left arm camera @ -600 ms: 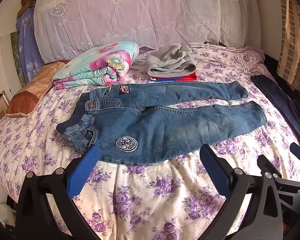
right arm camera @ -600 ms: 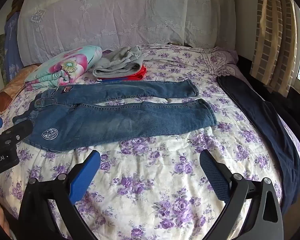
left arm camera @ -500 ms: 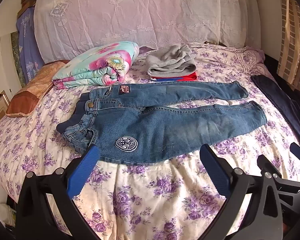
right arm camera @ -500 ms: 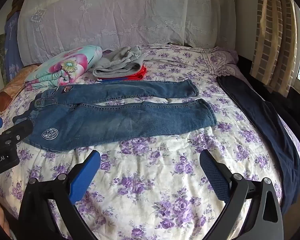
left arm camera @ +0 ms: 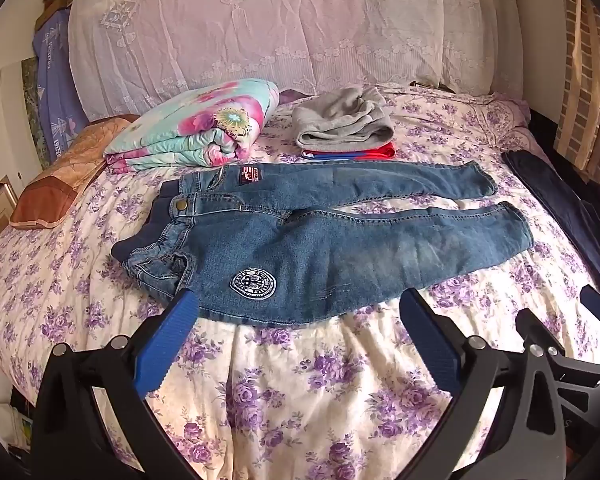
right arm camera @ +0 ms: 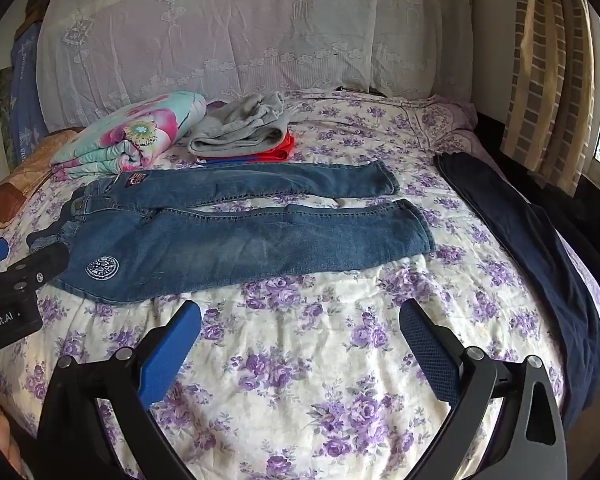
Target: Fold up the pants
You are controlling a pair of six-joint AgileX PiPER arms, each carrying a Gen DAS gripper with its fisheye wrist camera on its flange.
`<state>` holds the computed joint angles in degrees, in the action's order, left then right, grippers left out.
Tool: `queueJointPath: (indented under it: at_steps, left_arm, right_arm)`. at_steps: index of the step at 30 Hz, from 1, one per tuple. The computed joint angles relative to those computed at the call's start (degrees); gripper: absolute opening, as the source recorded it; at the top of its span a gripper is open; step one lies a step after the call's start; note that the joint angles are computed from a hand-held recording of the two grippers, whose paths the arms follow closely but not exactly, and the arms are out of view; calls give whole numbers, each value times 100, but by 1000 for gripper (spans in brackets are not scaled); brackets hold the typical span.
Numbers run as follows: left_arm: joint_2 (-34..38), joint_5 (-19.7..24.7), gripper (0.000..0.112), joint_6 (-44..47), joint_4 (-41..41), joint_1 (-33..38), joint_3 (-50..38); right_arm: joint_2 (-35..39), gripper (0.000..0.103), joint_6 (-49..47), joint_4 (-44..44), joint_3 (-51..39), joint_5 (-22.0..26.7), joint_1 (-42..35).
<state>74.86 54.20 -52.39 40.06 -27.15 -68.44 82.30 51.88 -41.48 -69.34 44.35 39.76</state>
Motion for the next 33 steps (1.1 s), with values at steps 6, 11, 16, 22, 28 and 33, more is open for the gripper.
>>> queueJointPath:
  at_steps: [6, 11, 16, 22, 28, 33]
  left_arm:
    - [-21, -50, 98, -58, 7, -8, 96]
    - [-32, -105, 98, 7, -99, 101, 130]
    - [-54, -118, 98, 22, -144, 147, 151]
    - [-56, -126, 98, 62, -165, 168, 148]
    - [-58, -138, 98, 59, -175, 174, 153]
    - [-89, -190, 98, 84, -229, 223, 203]
  right_arm:
    - [-1, 100, 1, 4, -3, 1, 6]
    - [49, 100, 11, 2, -68, 49, 67]
    - [46, 100, 82, -34, -57, 66, 115]
    - [51, 100, 90, -43, -61, 73, 121]
    - [51, 100, 79, -36, -64, 75, 123]
    - [57, 100, 102, -53, -69, 85, 134]
